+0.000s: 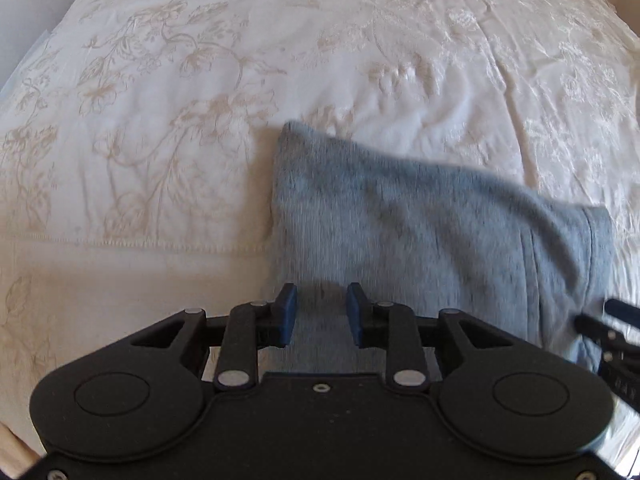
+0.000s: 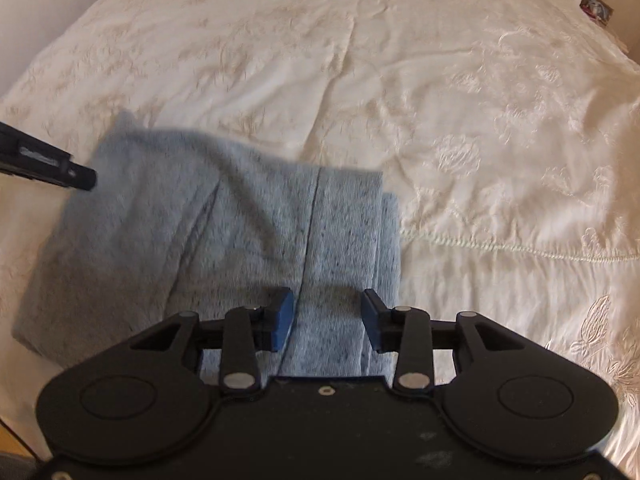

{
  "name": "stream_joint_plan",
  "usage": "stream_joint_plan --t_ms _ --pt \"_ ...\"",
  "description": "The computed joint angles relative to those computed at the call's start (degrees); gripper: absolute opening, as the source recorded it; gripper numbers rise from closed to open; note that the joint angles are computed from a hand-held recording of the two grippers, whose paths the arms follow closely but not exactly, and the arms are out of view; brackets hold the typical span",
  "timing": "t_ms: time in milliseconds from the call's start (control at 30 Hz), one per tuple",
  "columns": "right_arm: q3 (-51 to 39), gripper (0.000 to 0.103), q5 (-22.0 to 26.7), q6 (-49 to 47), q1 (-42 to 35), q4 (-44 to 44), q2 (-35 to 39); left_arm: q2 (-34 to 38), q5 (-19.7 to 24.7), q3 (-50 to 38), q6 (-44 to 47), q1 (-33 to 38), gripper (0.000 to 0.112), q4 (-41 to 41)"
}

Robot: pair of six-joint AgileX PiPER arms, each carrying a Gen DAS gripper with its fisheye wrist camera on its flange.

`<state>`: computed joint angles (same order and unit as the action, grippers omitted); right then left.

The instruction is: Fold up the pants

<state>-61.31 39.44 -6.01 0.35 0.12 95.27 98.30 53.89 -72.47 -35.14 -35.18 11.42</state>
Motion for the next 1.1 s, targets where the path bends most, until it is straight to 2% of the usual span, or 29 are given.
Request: stream_joint_plan --t_ms 67,133,200,300,433,500,600,667,700,767,833,933,1033,1100 --pt "4.6 0.047 -5.4 0.7 0.1 -1.3 -1.4 -2.2 -0.2 4.4 -0.7 -1.8 0.038 0.0" --pt "7.9 0.057 -9.5 0.3 0.2 -3.1 -2.8 -3.6 -1.1 8.2 -3.3 -4.7 0.039 2.9" --pt "9.9 0.062 -12.3 -1.7 -0.1 -3.2 -3.6 -3.8 -1.7 10.7 -8.0 -8.8 0.049 9.1" --pt "11.6 0.066 -14.3 -3.2 -1.5 -0.2 -4.2 -2.7 -0.7 10.7 -12.7 -11.4 0.055 14.3" --pt "9.2 0.069 -11.0 -7.9 -6.5 11.6 -1.6 -2.4 -0.6 9.5 -13.3 -8.4 0.059 10.6" --pt "7.6 0.072 -8.7 -9.4 -8.8 16.0 0.2 -2.6 -0.1 9.5 -14.2 -6.2 0.071 8.4" --pt "5.4 0.076 -5.7 -13.0 -11.8 21.9 2.8 -3.7 -1.8 10.6 -11.5 -0.7 0.077 1.3" --pt "3.9 0.077 -3.5 -15.7 -13.7 24.9 4.4 -4.4 -2.6 11.1 -8.1 3.2 0.076 -4.0" --pt "3.1 0.078 -2.3 -17.0 -14.6 25.9 5.2 -5.1 -2.7 11.2 -7.5 4.3 0.071 -5.1" --pt "1.0 0.078 0.7 -18.0 -15.5 26.2 6.2 -7.0 -1.8 11.0 -10.2 4.3 0.064 -3.2" --pt "-1.7 0.078 4.1 -17.4 -16.1 25.2 7.1 -8.4 0.3 10.1 -12.8 2.9 0.063 -0.4" --pt "-4.9 0.078 8.0 -12.6 -15.7 20.6 7.0 -10.3 0.0 10.2 -12.0 1.6 0.063 1.0" --pt "-5.5 0.078 8.8 -13.8 -16.0 19.9 6.1 -8.9 -1.8 9.5 -8.5 1.1 0.063 0.9" --pt "-5.7 0.078 9.3 -16.6 -16.4 21.5 6.8 -4.9 -1.8 7.2 -5.5 1.1 0.064 0.3"
